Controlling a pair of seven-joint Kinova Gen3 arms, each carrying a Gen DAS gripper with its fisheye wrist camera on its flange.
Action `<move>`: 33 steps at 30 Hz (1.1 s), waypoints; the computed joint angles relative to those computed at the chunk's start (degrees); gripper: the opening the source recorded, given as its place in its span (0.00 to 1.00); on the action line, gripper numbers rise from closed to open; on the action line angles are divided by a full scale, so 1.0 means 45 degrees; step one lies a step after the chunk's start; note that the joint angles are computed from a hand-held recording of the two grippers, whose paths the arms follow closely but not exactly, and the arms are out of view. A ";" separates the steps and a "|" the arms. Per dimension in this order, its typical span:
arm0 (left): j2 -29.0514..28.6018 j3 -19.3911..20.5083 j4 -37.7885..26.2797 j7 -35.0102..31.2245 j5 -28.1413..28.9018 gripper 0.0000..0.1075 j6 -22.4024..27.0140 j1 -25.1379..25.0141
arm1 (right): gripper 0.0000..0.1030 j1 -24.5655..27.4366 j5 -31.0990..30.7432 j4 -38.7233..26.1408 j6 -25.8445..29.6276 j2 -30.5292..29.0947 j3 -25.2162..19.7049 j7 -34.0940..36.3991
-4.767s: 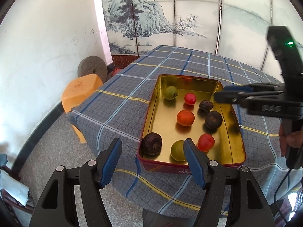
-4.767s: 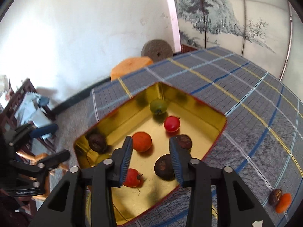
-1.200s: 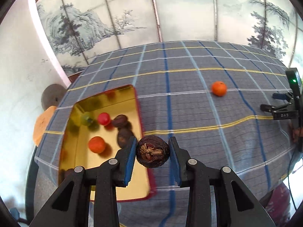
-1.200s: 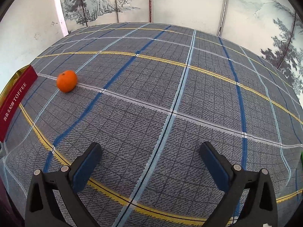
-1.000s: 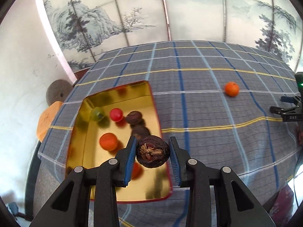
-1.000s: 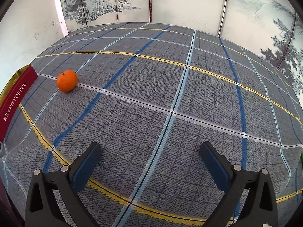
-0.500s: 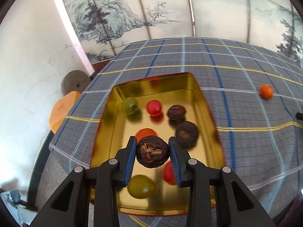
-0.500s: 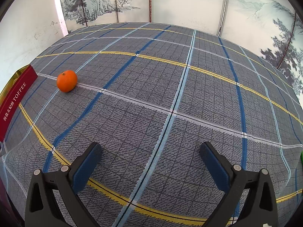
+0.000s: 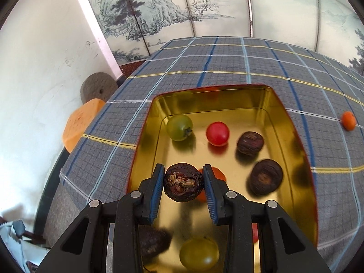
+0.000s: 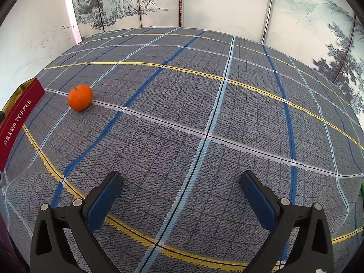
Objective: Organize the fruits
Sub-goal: 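Carry the brown fruit over the tin and open the left gripper, then grasp the orange tangerine on the cloth with the right gripper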
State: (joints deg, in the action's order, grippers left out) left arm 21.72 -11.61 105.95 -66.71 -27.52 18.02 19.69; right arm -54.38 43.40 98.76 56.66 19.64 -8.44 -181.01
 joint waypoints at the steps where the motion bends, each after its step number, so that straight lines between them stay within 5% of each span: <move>1: 0.0126 0.0051 -0.0183 -0.0034 0.0056 0.33 0.0123 -0.0082 | 1.00 0.0003 -0.0003 -0.0011 0.0005 0.0006 -0.0001 0.0010; 15: 0.1094 0.0857 -0.1962 -0.0893 0.1034 0.35 0.1245 -0.1029 | 1.00 0.0002 -0.0005 -0.0020 0.0011 0.0014 0.0004 0.0020; 18: 0.1025 0.0762 -0.1940 -0.0883 0.1100 0.48 0.1214 -0.0956 | 1.00 0.0002 -0.0007 -0.0024 0.0013 0.0016 0.0005 0.0025; 23: 0.0678 0.0031 -0.1465 -0.0198 0.0456 0.57 0.0821 -0.0117 | 1.00 0.0000 -0.0009 -0.0026 0.0016 0.0017 0.0007 0.0027; 33: -0.1292 0.0650 0.0627 0.0496 0.0298 0.61 0.0256 -0.0036 | 1.00 -0.0160 0.0285 -0.0047 -0.0083 0.0010 -0.0045 0.0120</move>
